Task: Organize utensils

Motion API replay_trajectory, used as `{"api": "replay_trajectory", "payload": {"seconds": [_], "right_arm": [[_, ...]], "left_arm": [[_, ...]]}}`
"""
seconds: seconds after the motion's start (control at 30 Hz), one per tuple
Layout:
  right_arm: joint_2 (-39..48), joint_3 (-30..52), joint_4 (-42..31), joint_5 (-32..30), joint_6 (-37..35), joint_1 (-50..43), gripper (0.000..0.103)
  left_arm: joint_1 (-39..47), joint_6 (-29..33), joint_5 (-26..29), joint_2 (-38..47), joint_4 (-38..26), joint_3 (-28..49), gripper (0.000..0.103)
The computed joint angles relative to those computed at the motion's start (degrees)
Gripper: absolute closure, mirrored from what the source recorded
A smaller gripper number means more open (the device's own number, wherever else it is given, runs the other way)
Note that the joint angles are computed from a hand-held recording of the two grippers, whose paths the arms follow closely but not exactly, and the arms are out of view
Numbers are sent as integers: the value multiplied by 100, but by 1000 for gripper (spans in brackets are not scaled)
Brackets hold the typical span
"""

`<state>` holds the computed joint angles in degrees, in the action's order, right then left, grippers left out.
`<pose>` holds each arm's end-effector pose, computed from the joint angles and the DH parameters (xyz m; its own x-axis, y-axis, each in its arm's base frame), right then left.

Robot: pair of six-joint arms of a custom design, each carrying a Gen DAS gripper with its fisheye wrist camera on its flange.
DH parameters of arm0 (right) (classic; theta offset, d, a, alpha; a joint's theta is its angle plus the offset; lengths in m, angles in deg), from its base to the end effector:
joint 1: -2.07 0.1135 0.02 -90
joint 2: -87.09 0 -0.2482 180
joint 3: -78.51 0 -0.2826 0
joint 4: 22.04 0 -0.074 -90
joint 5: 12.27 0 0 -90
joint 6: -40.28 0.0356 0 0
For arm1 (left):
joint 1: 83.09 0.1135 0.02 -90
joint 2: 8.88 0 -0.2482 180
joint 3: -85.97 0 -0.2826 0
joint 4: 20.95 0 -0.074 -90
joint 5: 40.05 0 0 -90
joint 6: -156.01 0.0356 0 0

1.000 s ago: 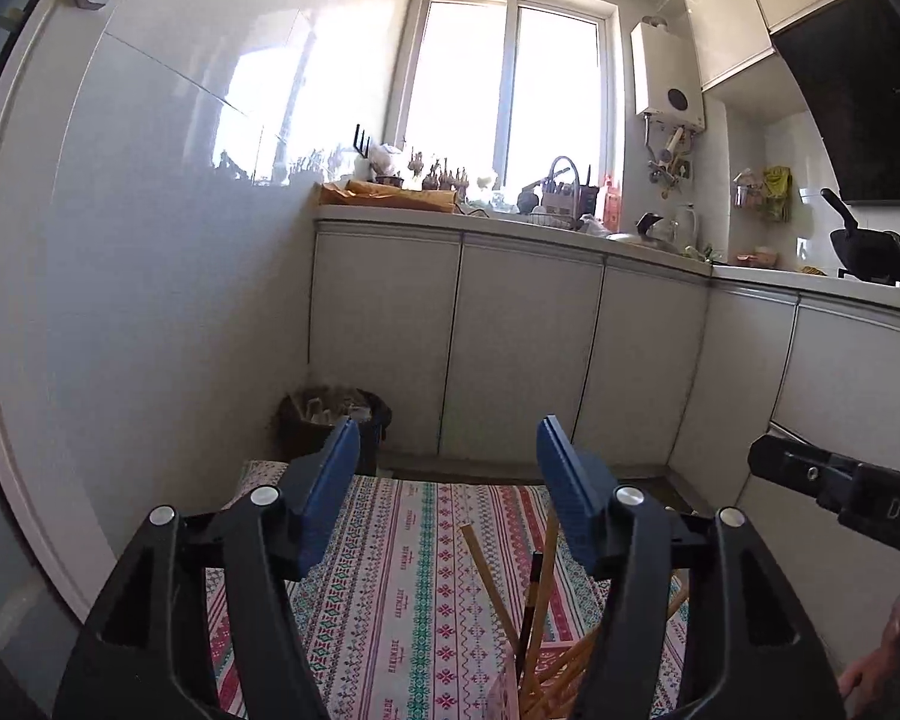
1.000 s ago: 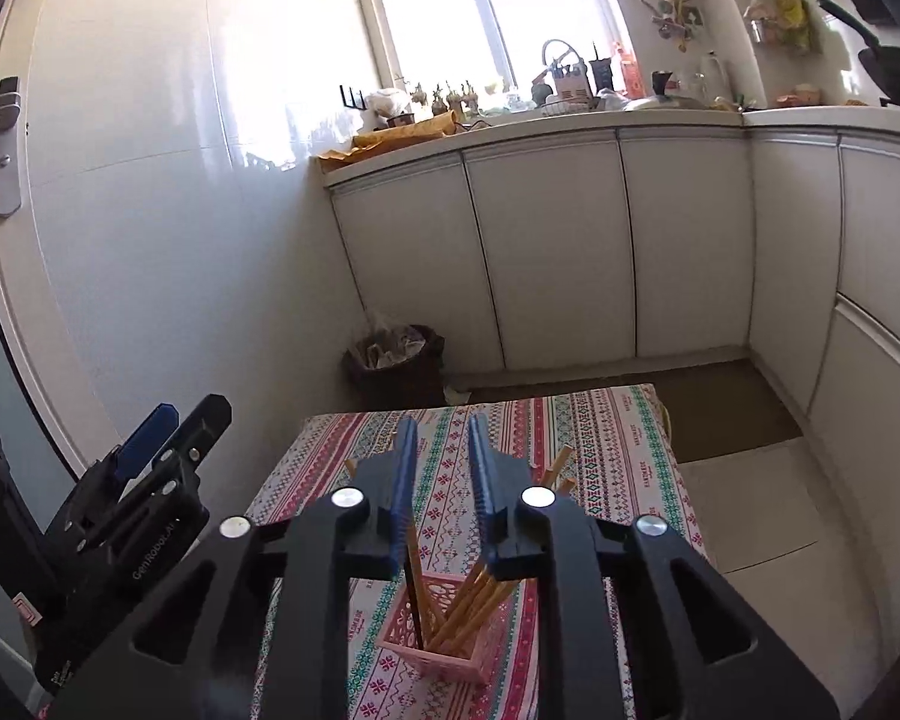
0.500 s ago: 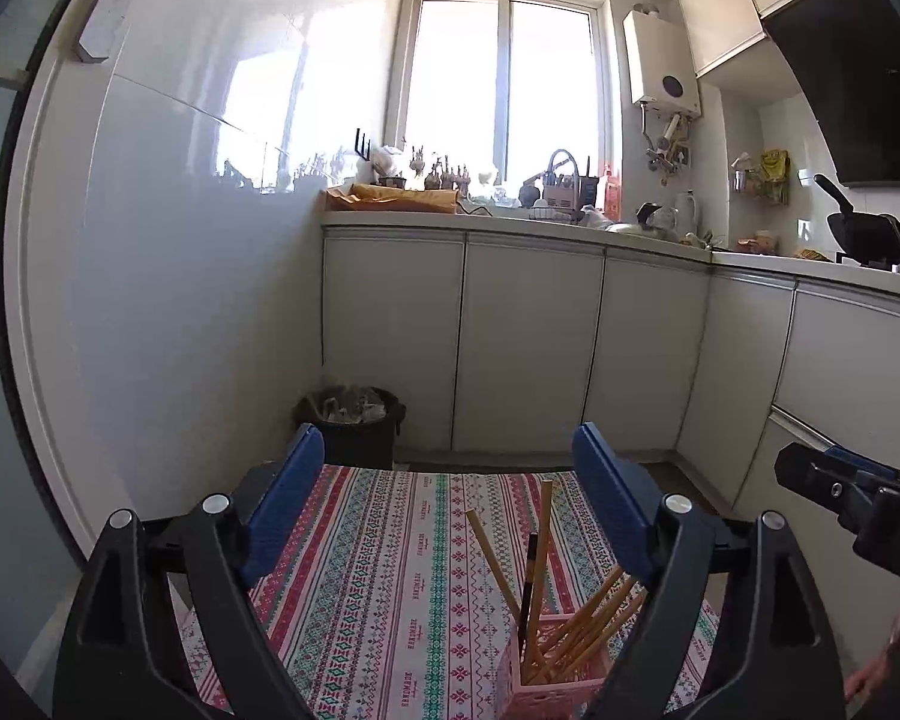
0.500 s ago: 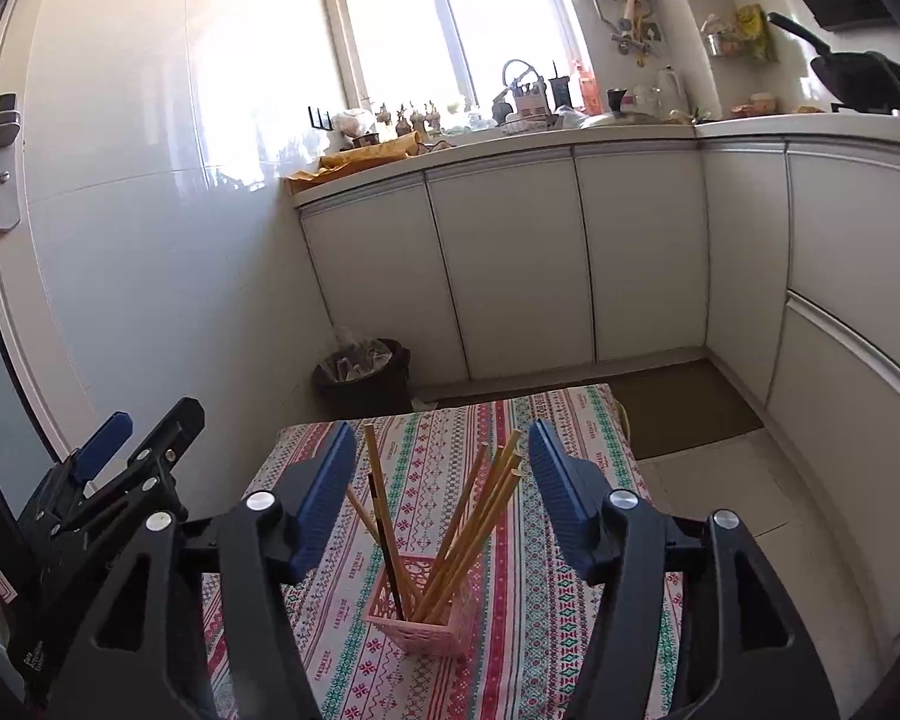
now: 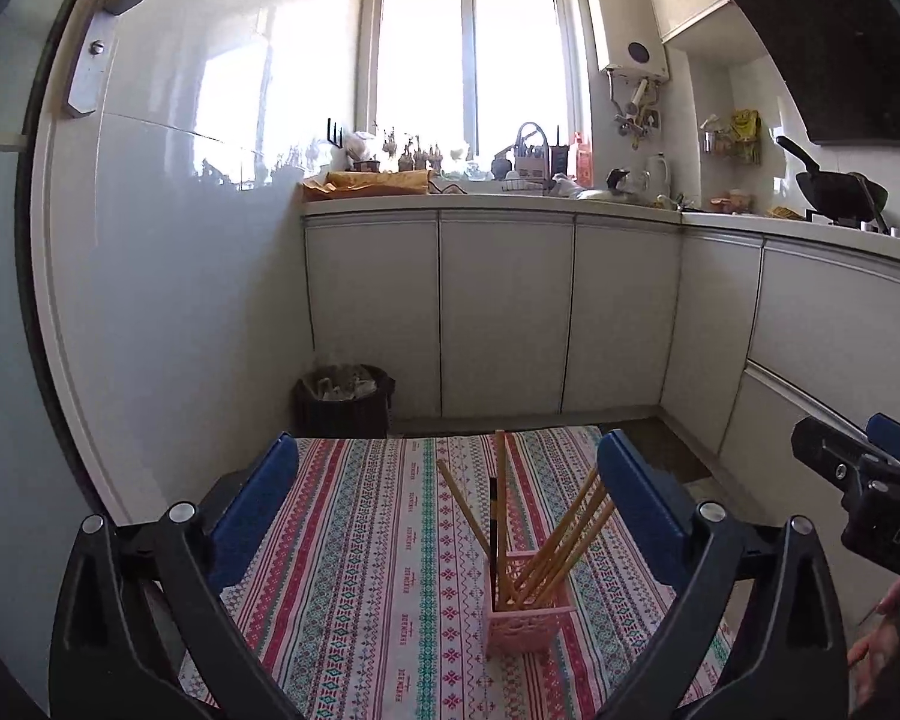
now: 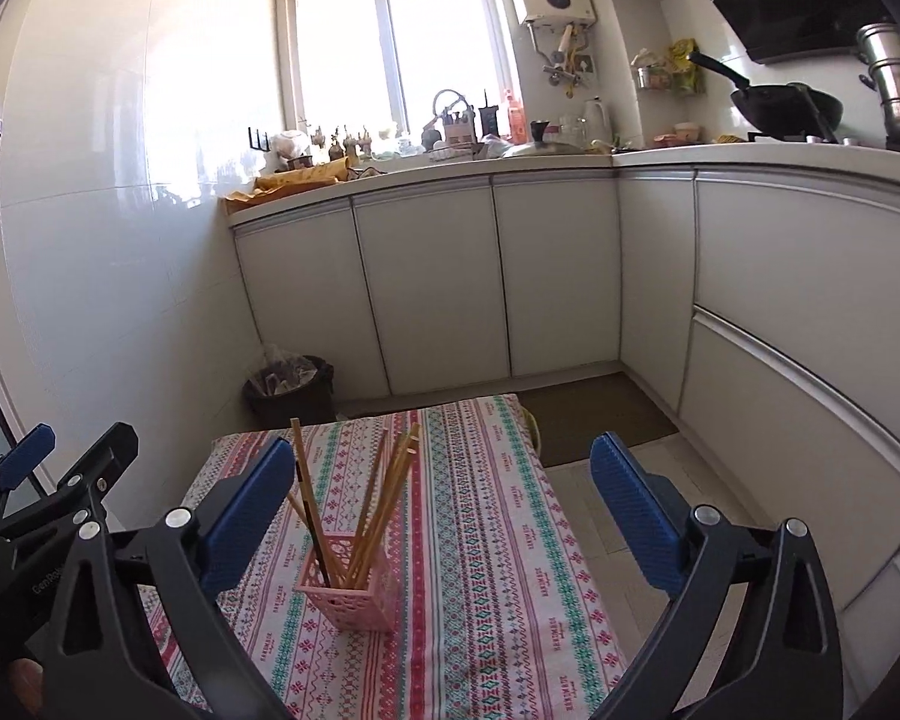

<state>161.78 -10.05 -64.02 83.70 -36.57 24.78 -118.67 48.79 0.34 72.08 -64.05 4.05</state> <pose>0.3004 0.1217 0.3877 -0.4505 0.0567 -0.8910 -0.1999 0.9662 0.1626 0.2909 -0.1748 0.3993 -0.2871 -0.0305 -0.9574 -0.2772 0.9594 0.0526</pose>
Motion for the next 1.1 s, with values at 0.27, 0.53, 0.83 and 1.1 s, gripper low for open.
{"api": "replay_trajectory", "payload": {"seconds": [0.27,0.53,0.83,1.1], "right_arm": [[-1507,-2207,-466,345,-945,-732,7],[-1814,-2809,-1031,-620,-804,-2234,7],[-1521,-2653,-1256,-1340,-863,-3225,7],[-1566,-2686,-1311,-1510,-891,-3254,7]], "left_arm": [[-25,-703,2506,1411,-2781,896,7],[-533,-745,3867,3301,-3597,1168,9],[-667,-687,4143,3881,-3625,1434,44],[-608,-490,4663,3385,-3102,662,77]]}}
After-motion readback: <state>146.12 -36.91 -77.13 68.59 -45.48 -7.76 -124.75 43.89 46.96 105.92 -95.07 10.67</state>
